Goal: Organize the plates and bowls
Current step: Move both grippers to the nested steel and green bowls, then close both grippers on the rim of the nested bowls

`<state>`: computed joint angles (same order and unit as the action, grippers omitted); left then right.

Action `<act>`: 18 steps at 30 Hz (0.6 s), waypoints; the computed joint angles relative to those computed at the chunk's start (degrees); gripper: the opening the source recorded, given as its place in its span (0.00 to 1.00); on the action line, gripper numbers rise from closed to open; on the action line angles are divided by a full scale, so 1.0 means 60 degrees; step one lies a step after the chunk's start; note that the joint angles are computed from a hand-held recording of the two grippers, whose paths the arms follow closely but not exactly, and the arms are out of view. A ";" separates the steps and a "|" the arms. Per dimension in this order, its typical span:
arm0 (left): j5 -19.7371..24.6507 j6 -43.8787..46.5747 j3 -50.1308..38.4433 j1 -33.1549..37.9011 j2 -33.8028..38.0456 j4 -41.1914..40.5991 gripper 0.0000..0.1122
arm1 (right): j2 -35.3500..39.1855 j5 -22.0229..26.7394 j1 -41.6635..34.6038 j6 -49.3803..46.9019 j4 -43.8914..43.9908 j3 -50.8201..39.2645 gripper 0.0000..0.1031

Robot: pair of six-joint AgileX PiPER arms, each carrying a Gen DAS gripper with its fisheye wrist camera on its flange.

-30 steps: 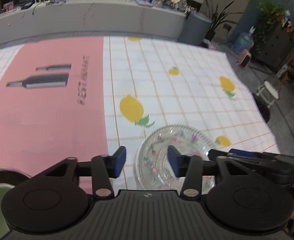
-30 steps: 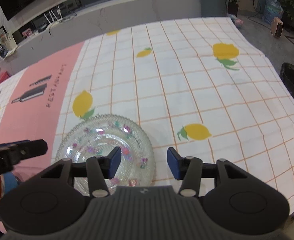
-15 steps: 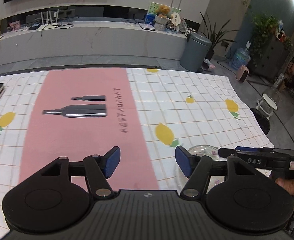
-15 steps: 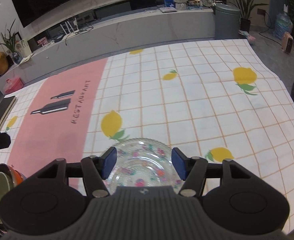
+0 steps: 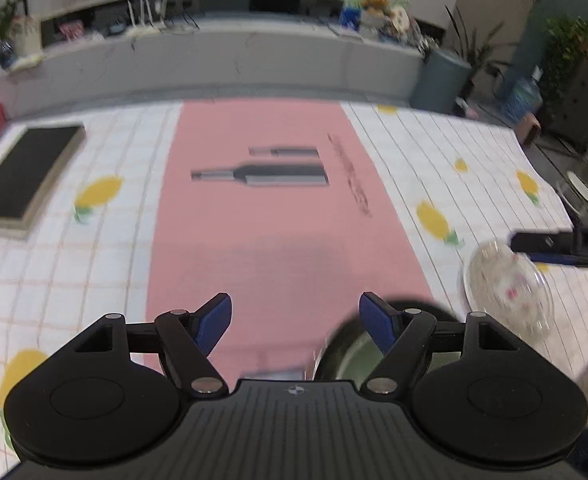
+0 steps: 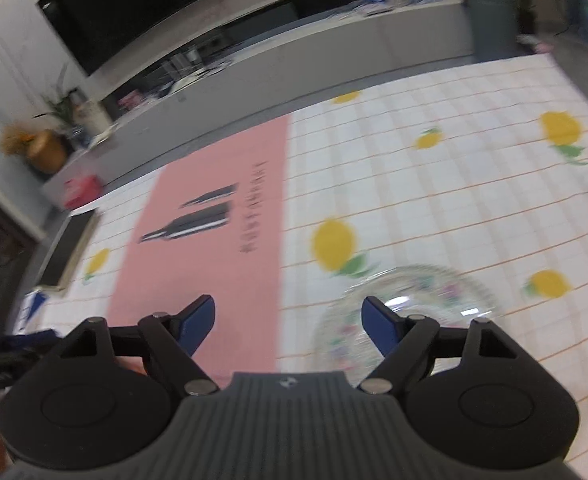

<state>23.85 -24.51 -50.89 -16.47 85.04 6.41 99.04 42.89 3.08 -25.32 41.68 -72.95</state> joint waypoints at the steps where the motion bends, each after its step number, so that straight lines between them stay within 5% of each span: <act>1: -0.0016 0.0661 0.0155 0.0176 -0.0094 -0.0752 0.76 | 0.0084 0.0269 0.0087 -0.0135 0.0276 -0.0075 0.77; 4: 0.0109 0.2027 0.0383 0.0445 -0.0142 -0.2256 0.76 | 0.0281 0.0911 0.0445 -0.0452 0.0834 -0.0205 0.78; 18: 0.0285 0.3186 0.0713 0.0255 0.0754 -0.3884 0.77 | 0.1094 0.1325 0.1922 -0.0104 0.0385 -0.0273 0.78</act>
